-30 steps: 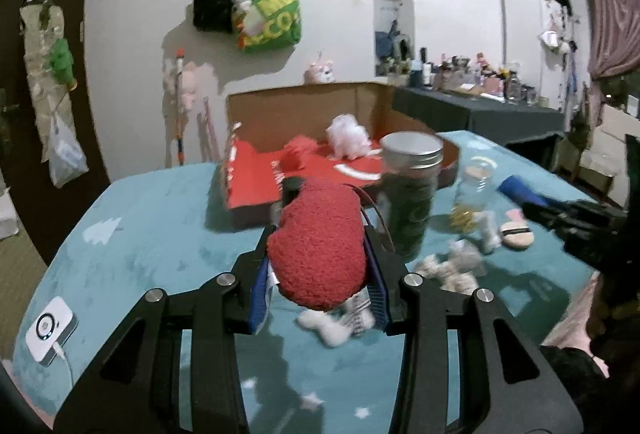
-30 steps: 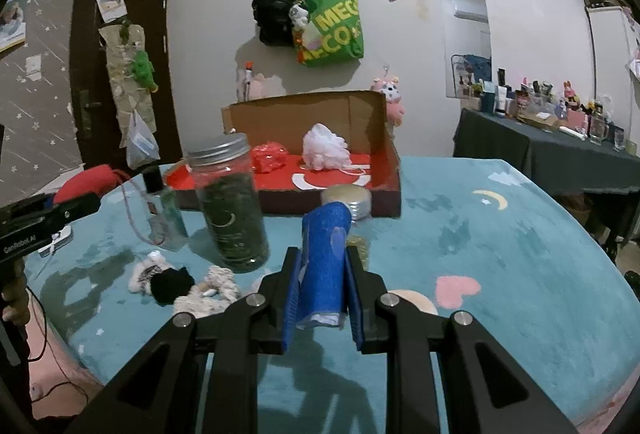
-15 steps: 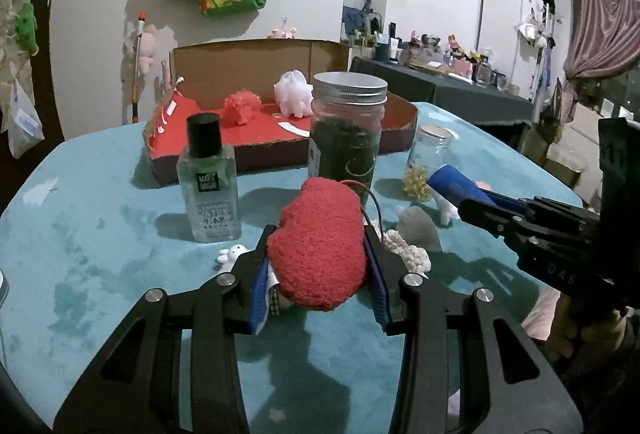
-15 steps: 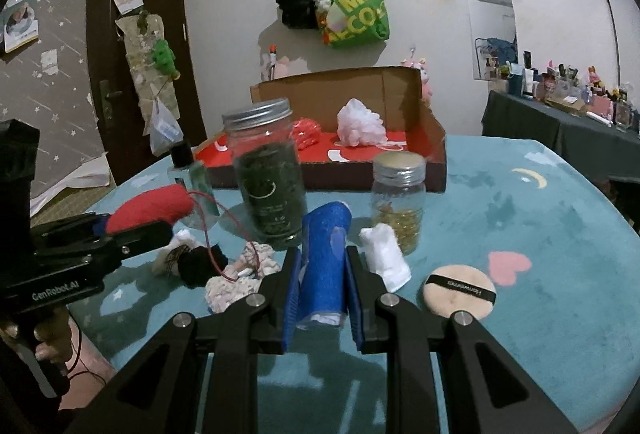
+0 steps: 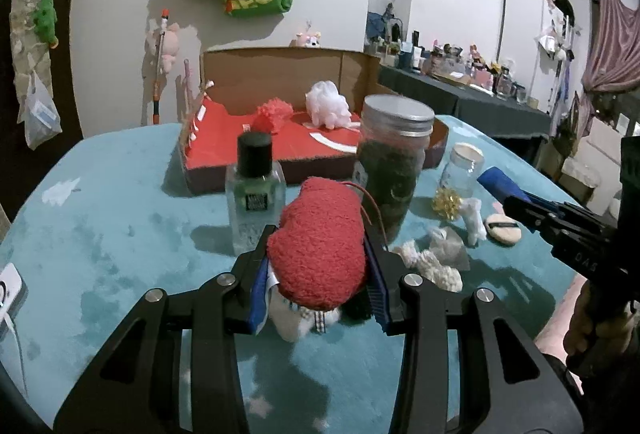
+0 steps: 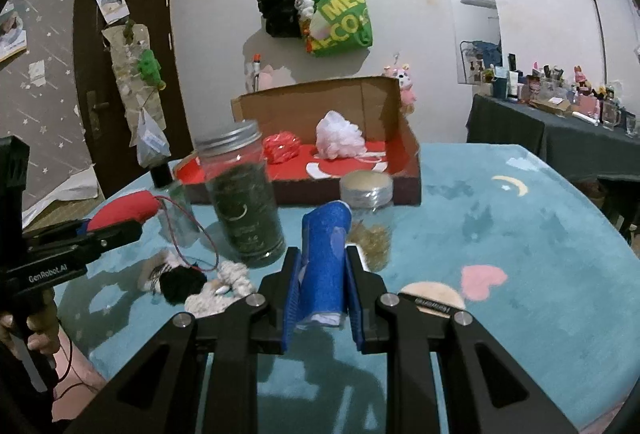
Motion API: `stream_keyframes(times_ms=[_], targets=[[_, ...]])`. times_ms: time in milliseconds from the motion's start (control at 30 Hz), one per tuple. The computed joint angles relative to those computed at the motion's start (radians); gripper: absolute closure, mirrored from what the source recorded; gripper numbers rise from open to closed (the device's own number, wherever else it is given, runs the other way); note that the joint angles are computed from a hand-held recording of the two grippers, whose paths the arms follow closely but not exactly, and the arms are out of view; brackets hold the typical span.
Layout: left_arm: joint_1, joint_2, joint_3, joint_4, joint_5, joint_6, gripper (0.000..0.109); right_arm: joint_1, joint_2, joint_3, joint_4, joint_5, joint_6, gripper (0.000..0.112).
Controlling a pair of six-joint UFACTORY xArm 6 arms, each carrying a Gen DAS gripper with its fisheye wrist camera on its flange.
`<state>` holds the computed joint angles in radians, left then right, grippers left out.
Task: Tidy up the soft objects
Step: 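Lift the heart plush and blue cloth and carry them into the box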
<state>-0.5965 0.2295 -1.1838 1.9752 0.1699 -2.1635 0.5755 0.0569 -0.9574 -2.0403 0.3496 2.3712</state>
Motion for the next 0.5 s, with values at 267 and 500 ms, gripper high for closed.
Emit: stream_keyframes(times_ms=[267, 500], targets=[[0.014, -0.013, -0.027, -0.03, 0.001, 0.052, 0.07, -0.025, -0.017, -0.032, 0.031, 0.001, -0.075, 0.089], [0.044, 0.026, -0.095, -0.202, -0.034, 0.243, 0.07, -0.061, 0.017, -0.114, 0.086, -0.051, -0.198, 0.089]])
